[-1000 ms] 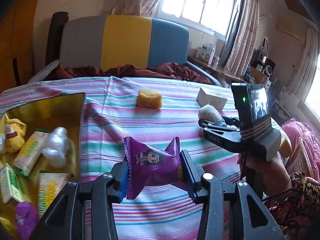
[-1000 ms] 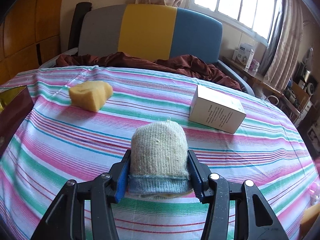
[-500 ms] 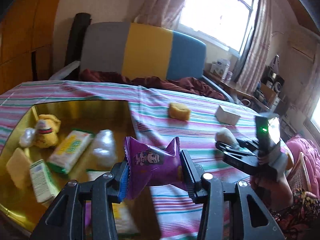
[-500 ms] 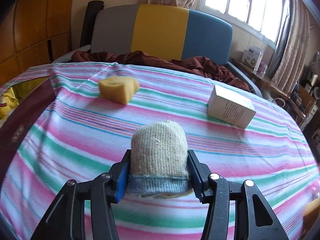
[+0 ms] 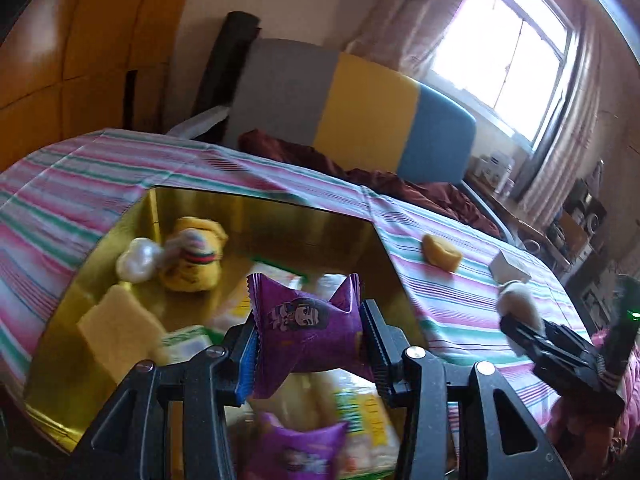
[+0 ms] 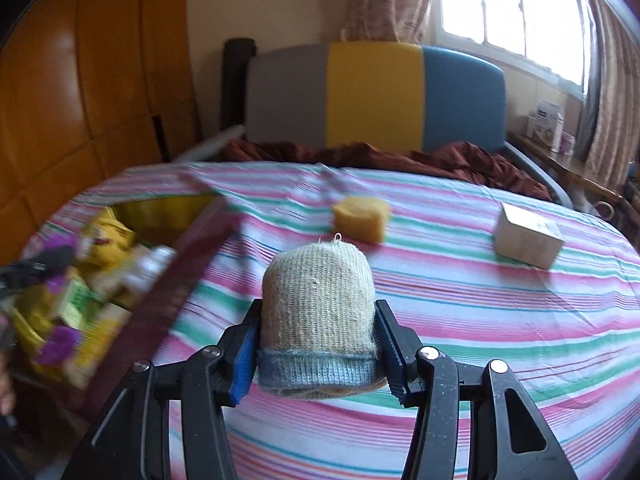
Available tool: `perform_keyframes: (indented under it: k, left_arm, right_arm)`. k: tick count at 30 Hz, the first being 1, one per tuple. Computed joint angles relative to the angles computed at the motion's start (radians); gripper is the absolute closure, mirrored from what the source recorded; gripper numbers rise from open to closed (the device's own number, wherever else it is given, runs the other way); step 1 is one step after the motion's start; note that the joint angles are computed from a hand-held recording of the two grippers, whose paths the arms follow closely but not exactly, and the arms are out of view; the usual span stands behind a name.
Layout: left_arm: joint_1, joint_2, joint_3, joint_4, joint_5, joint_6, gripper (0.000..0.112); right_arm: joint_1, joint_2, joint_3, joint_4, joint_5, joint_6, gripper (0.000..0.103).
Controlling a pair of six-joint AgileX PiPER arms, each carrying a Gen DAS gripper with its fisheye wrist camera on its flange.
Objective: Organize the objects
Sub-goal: 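Carry the sock and the purple packet over the gold tray with both tools, then open the left tool to drop the packet while the right tool releases the sock into the tray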
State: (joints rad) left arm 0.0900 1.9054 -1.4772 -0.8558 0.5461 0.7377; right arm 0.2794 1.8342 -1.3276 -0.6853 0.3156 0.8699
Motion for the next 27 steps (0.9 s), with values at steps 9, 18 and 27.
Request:
perform_keyframes:
  k: [9,18,27]
  left_arm:
    - [0.107,-0.021,0.031,0.093,0.055,-0.039,0.066]
    - [0.161,-0.010,0.038,0.234,0.080,-0.176,0.066]
    - [0.171,0.008,0.035,0.221,0.099,-0.170,0.065]
  right_arm:
    - [0.108,-0.033,-0.029,0.104,-0.029,-0.084,0.050]
    - [0.173,-0.003,-0.096,0.305,-0.028,-0.254,0.050]
    - [0.212,0.009,-0.123,0.301,-0.020,-0.252,0.050]
